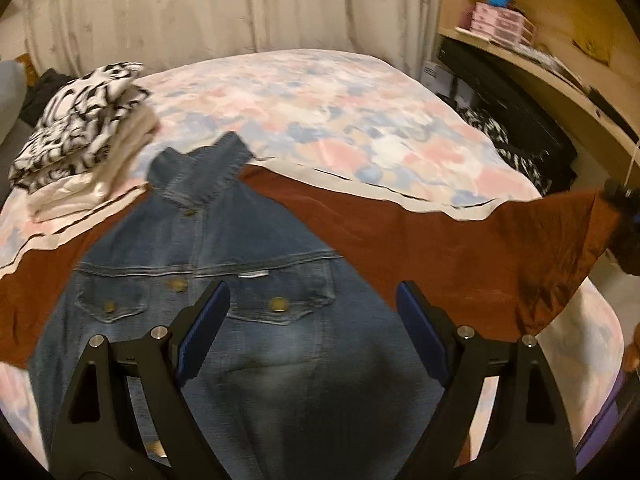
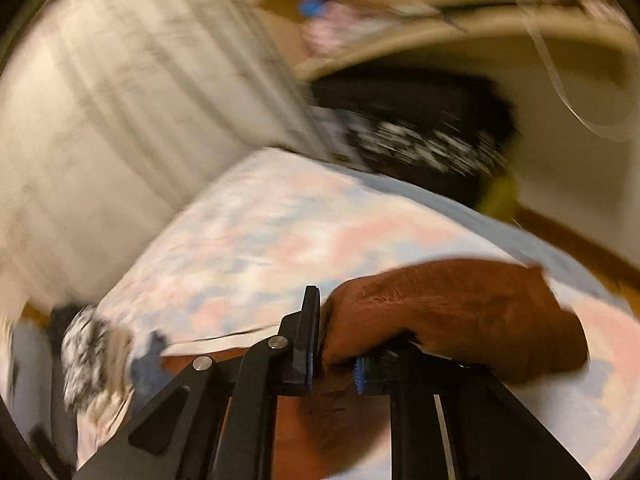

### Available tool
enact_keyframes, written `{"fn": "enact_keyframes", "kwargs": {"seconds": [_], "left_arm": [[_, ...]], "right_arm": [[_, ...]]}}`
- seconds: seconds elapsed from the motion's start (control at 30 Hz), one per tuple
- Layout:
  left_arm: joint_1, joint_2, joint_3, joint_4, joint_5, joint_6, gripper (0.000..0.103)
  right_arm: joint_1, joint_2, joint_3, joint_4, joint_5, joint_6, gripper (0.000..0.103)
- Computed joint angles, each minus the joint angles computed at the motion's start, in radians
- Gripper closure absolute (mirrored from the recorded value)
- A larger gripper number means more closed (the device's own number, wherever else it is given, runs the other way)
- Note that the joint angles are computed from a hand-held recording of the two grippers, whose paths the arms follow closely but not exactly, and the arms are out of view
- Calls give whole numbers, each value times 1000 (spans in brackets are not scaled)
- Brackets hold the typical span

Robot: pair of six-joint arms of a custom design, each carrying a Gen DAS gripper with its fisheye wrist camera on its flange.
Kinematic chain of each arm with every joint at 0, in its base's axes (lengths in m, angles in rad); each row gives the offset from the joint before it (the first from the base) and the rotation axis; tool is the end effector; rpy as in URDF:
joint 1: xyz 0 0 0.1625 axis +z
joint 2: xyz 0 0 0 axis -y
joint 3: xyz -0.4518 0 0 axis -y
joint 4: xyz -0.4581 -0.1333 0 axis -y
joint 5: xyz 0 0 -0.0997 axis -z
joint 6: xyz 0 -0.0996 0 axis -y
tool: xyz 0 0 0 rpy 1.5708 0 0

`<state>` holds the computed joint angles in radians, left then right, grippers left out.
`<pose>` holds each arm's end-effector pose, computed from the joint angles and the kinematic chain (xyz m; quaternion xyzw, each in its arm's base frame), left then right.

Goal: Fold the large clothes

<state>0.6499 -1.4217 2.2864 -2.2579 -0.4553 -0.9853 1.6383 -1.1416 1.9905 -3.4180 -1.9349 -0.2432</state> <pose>-0.2273 -0.4525 0.2000 0.0197 0.8462 -0.3862 0.3667 0.1396 -0.6150 0.2629 0.0480 -0.8665 0.4550 0.1996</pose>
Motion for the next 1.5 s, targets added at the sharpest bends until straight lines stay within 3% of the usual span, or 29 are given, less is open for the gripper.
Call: {"fn": "enact_keyframes", "kwargs": {"seconds": [0.17, 0.3, 0.43, 0.53, 0.63, 0.7, 0.73, 0.93, 1.03, 1.17, 1.27, 1.4, 1.5], "left_arm": [[-18, -153, 44, 176, 39, -133, 19], [-19, -274, 71, 355, 61, -254, 19], [0, -349, 92, 499, 56, -351, 19], [23, -393, 119, 529, 34, -371, 19], [40, -410, 152, 487, 11, -340, 19], [45, -418, 173, 439, 1, -305, 19], [49, -411, 180, 407, -4, -286, 19], [38, -361, 199, 213, -36, -124, 19], [25, -306, 190, 109, -56, -11, 19], [21, -195, 161, -54, -101, 173, 19], [38, -85, 116, -166, -175, 331, 19], [63, 44, 53, -227, -249, 466, 19], [83, 132, 2, -224, -257, 510, 19]], "right_arm": [[172, 172, -98, 45, -33, -184, 89], [255, 339, -168, 117, -107, -298, 89], [274, 452, -219, 279, -136, -261, 89], [272, 521, -262, 418, -175, -211, 83], [272, 547, -269, 471, -185, -162, 57], [275, 535, -250, 465, -176, -157, 42], [272, 523, -242, 469, -168, -149, 40], [250, 371, -47, 399, -101, -94, 39], [236, 273, 107, 277, -148, -116, 39], [209, 171, 192, 174, -205, -124, 39], [178, 109, 236, 145, -212, -114, 39], [140, 33, 277, 154, -203, -98, 39], [117, 2, 298, 155, -200, -96, 39]]}}
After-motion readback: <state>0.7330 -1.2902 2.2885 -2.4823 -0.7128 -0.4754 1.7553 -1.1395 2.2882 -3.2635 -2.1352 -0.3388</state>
